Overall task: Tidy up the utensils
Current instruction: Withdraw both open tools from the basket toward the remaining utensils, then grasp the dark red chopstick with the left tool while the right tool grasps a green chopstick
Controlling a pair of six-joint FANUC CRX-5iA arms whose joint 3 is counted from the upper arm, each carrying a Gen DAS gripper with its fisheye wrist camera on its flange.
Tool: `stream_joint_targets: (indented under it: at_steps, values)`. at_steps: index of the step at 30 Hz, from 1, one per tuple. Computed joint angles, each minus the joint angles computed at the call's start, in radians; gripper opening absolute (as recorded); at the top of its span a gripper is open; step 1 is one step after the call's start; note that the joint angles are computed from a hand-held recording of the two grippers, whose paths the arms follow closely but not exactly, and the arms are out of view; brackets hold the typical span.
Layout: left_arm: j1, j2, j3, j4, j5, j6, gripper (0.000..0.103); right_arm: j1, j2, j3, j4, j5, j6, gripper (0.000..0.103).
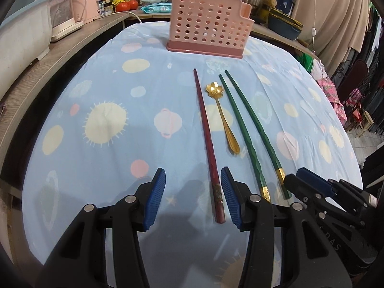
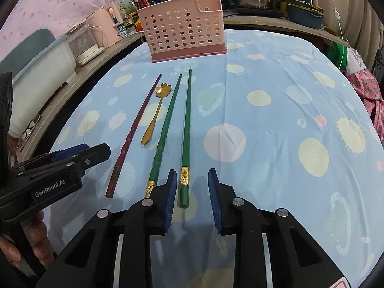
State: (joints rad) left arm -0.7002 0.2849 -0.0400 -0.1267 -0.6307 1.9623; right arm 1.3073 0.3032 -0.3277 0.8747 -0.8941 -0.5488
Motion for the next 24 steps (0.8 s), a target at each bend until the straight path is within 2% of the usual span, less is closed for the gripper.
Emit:
stream_joint_targets:
  at_steps: [16,24]
  values:
    - [-0.005,0.007,-0.028,0.061,-0.007,-0.063,0.045,0.004,0.017,0.012,-0.023,0.006,0.025,0.015]
    - [-0.011,0.005,-0.028,0.043,-0.011,-0.055,0.044,0.006,0.020,0.014,-0.027,-0.001,0.028,0.014]
